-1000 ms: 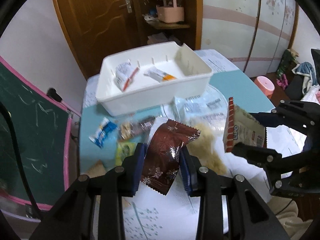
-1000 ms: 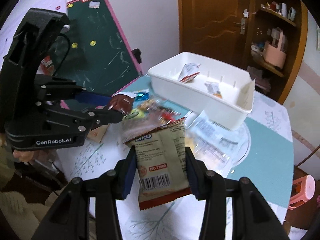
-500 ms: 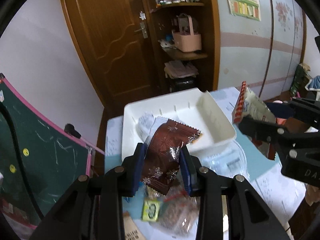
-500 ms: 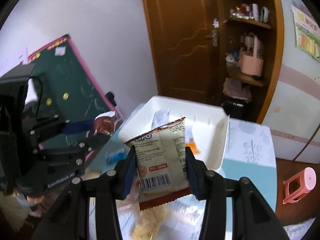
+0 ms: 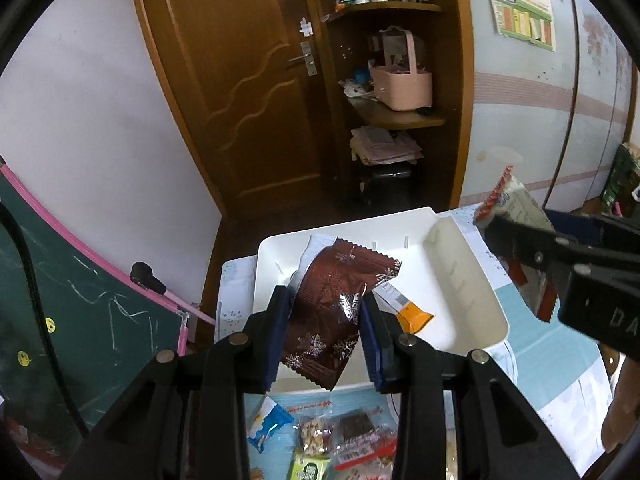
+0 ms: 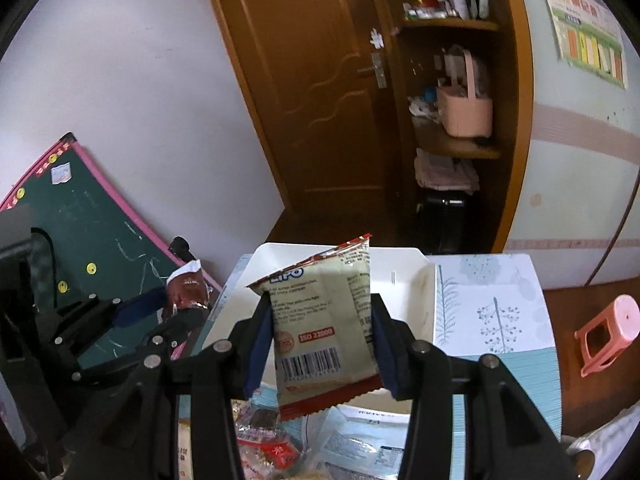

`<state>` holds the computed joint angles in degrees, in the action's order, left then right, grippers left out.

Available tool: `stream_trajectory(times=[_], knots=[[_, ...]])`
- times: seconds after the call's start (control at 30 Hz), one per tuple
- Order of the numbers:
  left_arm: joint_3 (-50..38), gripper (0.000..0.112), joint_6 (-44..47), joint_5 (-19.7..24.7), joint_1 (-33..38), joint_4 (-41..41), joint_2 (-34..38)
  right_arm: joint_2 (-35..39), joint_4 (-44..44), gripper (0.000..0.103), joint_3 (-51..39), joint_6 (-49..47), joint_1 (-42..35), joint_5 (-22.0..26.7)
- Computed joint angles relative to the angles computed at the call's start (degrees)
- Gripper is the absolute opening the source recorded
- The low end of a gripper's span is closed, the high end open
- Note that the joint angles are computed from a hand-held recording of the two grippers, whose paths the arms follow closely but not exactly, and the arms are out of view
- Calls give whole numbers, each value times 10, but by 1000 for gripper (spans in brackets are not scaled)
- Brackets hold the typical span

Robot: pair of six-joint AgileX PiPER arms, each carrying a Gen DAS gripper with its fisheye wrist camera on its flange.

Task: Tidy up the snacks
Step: 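Lift both packets into the white tray and open both tools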

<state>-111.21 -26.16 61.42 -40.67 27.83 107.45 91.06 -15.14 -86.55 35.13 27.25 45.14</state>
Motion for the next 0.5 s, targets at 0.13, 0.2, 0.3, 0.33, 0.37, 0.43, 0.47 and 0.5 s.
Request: stream_trajectory(times=[0.13,0.2,0.3,0.33,0.37,0.43,0.47,0.5], knots=[[-23,33,7,-3,17,-17,35,27,4,46,-9,-3,-13,0],[-28,33,9,-4,24,-28,50,43,14,47,-17,-11,-22,1],[-43,33,13,-5,33,-42,75,68,19,47,-28,-16,-33,4],[-51,33,14,-4,35,-45,85,75,19,47,-34,-17,-35,6],[-62,34,18,-1,38,-52,95,85,17,47,-40,-16,-38,8],[-77,39,21,-3,44,-66,110,102,35,47,-53,-29,-49,10],[-81,54,16,-3,44,-65,115,112,50,47,-61,-43,-56,12],[-78,64,12,-7,45,-64,115,119,58,47,-66,-49,-60,12]])
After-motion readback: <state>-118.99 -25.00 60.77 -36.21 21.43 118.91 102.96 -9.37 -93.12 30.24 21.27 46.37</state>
